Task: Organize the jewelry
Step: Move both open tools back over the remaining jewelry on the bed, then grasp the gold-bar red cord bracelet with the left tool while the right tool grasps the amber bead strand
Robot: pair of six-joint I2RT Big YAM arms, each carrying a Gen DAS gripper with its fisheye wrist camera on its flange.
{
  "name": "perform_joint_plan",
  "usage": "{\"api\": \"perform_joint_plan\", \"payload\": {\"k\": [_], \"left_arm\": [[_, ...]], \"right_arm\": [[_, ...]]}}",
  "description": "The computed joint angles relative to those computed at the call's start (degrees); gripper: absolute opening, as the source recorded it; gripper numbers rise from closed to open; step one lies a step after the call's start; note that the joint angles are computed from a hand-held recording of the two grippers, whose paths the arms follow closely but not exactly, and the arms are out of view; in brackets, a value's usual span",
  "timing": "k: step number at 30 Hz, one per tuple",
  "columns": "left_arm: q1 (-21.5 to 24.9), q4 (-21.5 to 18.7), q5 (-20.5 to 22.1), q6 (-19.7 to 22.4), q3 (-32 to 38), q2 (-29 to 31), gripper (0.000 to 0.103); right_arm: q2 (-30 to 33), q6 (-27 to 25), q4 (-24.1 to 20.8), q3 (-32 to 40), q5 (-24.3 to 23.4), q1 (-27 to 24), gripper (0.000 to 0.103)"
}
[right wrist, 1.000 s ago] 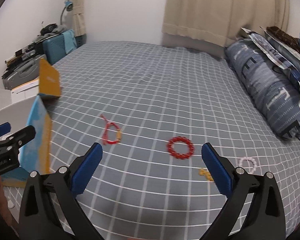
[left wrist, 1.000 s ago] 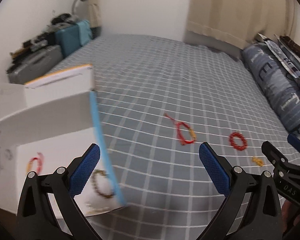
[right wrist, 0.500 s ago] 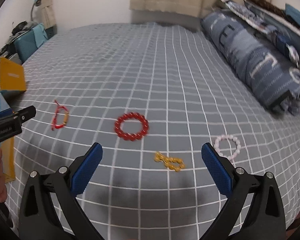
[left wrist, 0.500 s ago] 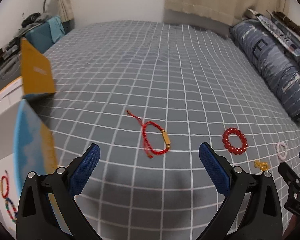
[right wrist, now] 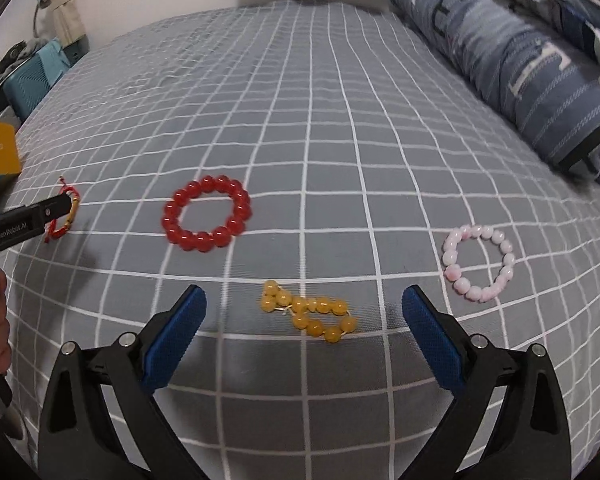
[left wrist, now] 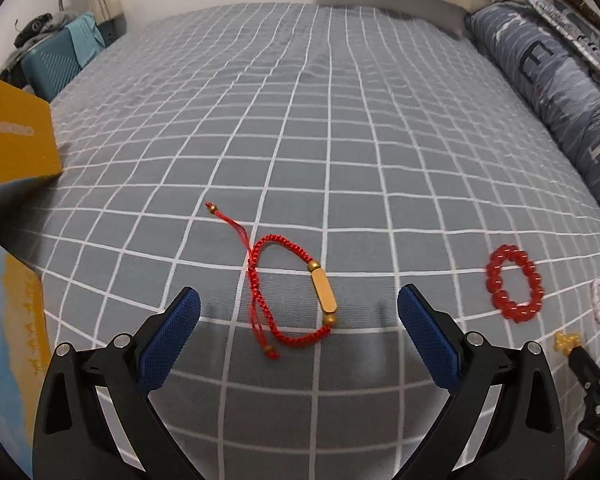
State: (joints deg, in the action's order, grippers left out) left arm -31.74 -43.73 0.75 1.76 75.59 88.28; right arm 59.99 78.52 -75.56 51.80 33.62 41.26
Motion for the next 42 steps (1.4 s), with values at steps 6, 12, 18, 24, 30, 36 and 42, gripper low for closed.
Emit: {"api": "perform_joint_plan", "payload": {"k": [6,12,18,24,30,36,42], "left_arm": [[0.0,0.4,-0.4,-0.4,0.0,2.0,0.092],[0.2,0.1,0.4,0.1,0.4,3.0,0.079],[-0.4,0.5,0.1,0.5,-0.3,2.3,0.054],[-0.4,-0.6,0.4,0.7,-0.2,1.9,0.030],[0.7,-1.6,4.2,0.4,-0.6,0.8,0.012],[1.0,-1.5,5.8,0.9,-1.1,-0.3,0.012],[1.1,-1.6,6.8,0.8,-1.4,-2.5,0.012]], "right_arm": [[-0.2,-1.7,3.0,-2.4,-2.5,-2.1,0.083],[0.0,-3.6,5.1,-3.5,-3.8,-3.7,0.072],[-0.5,-3.3,5.4,-3.7,-3.9,-3.8,0.052],[-1.5,-1.4,5.0,-4.2,-4.2,-4.1,0.033],[-3.1,0.4,5.8,-4.9,-4.4,-4.4,0.009],[-2.5,0.5,5.2,-4.2,-3.2,-3.6,0.009],[-2.6,1.1,4.3,-3.5,-1.4,-2.6,0.009]]}}
